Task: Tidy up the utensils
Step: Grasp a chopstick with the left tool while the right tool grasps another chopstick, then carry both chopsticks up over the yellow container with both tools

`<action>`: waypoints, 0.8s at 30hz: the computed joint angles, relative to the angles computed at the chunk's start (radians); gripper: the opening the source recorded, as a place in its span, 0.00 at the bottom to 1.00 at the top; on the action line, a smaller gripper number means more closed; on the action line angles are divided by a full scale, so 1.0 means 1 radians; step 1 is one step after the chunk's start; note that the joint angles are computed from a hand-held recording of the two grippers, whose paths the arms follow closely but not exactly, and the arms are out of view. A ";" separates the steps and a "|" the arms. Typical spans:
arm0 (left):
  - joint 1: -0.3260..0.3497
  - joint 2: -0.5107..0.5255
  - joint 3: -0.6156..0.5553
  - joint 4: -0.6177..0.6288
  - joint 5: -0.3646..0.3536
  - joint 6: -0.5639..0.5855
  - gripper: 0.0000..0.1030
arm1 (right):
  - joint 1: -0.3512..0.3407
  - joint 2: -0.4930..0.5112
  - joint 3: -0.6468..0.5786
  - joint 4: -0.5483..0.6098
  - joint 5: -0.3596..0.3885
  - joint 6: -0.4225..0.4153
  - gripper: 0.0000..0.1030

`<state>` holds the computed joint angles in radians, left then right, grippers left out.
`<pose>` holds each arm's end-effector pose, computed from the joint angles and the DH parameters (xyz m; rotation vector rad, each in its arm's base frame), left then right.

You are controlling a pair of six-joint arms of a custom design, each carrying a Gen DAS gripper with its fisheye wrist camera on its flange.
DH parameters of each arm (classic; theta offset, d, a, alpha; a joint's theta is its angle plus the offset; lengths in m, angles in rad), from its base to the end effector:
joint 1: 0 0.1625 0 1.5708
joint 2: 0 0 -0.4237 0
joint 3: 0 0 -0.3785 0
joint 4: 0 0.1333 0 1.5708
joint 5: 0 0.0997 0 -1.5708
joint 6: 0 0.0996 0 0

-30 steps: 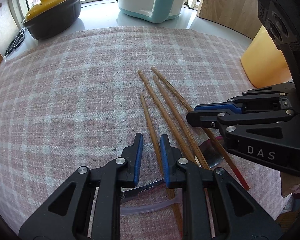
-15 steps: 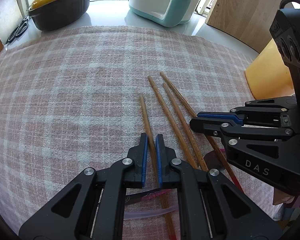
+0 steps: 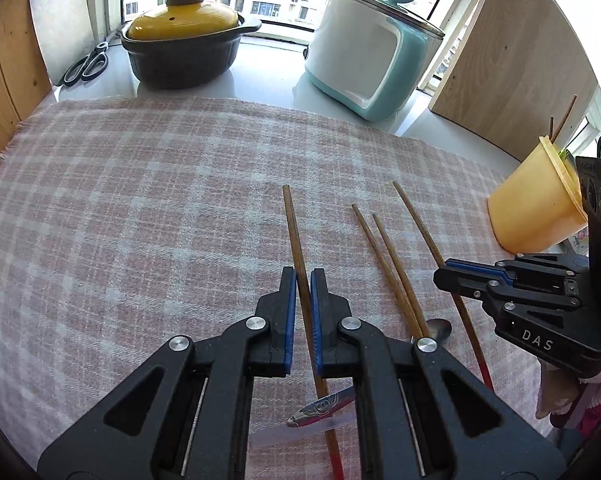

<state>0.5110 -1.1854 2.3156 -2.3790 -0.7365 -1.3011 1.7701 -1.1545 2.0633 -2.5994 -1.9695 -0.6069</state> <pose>-0.2425 -0.3734 0.1178 -0.1179 2.4136 -0.8388 0.1945 -0.4850 0.1723 1.0394 -2.5215 0.0487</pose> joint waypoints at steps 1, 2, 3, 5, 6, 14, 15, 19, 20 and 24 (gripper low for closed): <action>-0.011 -0.014 0.002 0.027 0.011 -0.018 0.05 | 0.003 -0.007 0.003 -0.008 0.002 -0.004 0.04; -0.021 -0.029 0.004 0.052 0.019 -0.035 0.05 | 0.005 -0.014 0.008 -0.015 0.006 -0.007 0.04; -0.031 -0.044 0.008 0.075 0.028 -0.054 0.05 | 0.005 -0.021 0.012 -0.020 0.011 -0.011 0.04; -0.050 -0.071 0.013 0.121 0.043 -0.092 0.05 | 0.007 -0.035 0.019 -0.028 0.021 -0.014 0.04; -0.060 -0.085 0.017 0.139 0.048 -0.110 0.04 | 0.009 -0.040 0.022 -0.032 0.024 -0.015 0.04; -0.131 -0.156 0.025 0.278 0.065 -0.222 0.04 | 0.014 -0.087 0.046 -0.042 0.055 -0.008 0.04; -0.139 -0.159 0.023 0.292 0.068 -0.230 0.04 | 0.016 -0.093 0.050 -0.044 0.057 -0.006 0.04; -0.173 -0.170 0.014 0.333 0.075 -0.253 0.03 | 0.019 -0.119 0.066 -0.053 0.065 -0.009 0.04; -0.181 -0.172 0.012 0.338 0.078 -0.255 0.03 | 0.019 -0.127 0.071 -0.057 0.068 -0.012 0.05; -0.211 -0.173 -0.003 0.354 0.091 -0.258 0.03 | 0.020 -0.161 0.087 -0.071 0.078 -0.023 0.04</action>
